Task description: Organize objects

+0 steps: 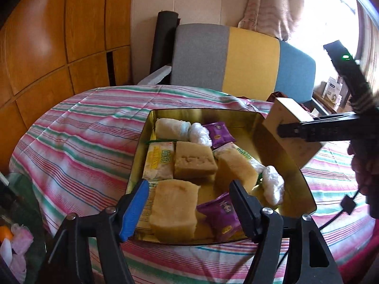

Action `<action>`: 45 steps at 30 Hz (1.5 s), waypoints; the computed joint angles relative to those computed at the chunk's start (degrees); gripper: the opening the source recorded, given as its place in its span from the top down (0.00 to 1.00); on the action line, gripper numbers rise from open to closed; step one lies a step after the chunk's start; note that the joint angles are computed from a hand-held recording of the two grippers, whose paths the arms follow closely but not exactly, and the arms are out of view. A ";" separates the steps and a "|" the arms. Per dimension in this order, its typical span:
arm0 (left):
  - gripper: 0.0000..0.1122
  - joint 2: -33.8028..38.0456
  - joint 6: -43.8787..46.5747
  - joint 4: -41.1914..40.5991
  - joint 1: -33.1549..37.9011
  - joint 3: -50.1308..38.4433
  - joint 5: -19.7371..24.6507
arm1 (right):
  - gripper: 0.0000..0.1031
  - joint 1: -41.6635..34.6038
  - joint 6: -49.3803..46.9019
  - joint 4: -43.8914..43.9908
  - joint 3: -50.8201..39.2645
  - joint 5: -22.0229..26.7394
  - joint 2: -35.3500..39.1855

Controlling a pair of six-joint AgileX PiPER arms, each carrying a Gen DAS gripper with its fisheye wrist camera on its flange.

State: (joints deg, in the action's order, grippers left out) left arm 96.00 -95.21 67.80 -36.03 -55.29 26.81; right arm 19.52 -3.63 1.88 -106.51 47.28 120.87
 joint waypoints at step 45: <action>0.09 -1.00 -10.67 2.75 -5.28 1.24 14.40 | 0.44 11.75 61.19 -45.06 43.98 -26.13 -22.81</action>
